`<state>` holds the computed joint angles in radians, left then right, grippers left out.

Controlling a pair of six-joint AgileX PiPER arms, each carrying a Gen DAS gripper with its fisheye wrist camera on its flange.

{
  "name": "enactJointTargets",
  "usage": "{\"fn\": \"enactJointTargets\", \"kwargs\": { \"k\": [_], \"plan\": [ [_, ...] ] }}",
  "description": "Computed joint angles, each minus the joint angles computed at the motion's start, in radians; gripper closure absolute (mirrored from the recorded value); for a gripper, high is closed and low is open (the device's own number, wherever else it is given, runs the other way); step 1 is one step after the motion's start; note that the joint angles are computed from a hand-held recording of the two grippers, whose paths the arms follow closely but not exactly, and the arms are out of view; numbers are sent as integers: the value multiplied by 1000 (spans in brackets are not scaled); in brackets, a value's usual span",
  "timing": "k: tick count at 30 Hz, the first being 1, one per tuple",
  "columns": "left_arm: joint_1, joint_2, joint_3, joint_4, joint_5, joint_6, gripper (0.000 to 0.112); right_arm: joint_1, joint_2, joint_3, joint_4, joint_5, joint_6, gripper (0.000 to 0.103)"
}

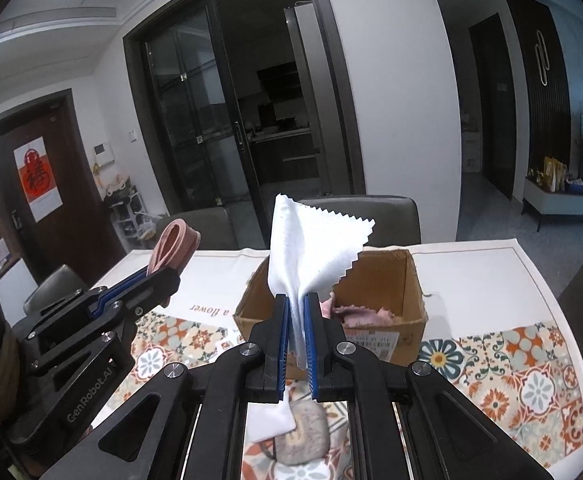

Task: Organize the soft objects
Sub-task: 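Lift the hair tie and white cloth and carry both over the box, then open both tools to drop the hair tie and cloth into the box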

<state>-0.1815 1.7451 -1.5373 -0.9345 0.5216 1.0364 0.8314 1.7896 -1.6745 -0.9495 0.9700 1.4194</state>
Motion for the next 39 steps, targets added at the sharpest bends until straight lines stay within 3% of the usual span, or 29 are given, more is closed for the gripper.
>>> {"fn": "enactJointTargets", "kwargs": {
  "k": [16, 28, 39],
  "plan": [
    [-59, 243, -277, 185, -1, -179, 103, -151, 98, -86, 92, -96, -132, 94],
    [-95, 493, -611, 437, 146, -438, 103, -248, 202, -152, 216, -144, -256, 94],
    [-115, 712, -946, 570, 353, -574, 101, -332, 294, -213, 373, -159, -389, 94]
  ]
}}
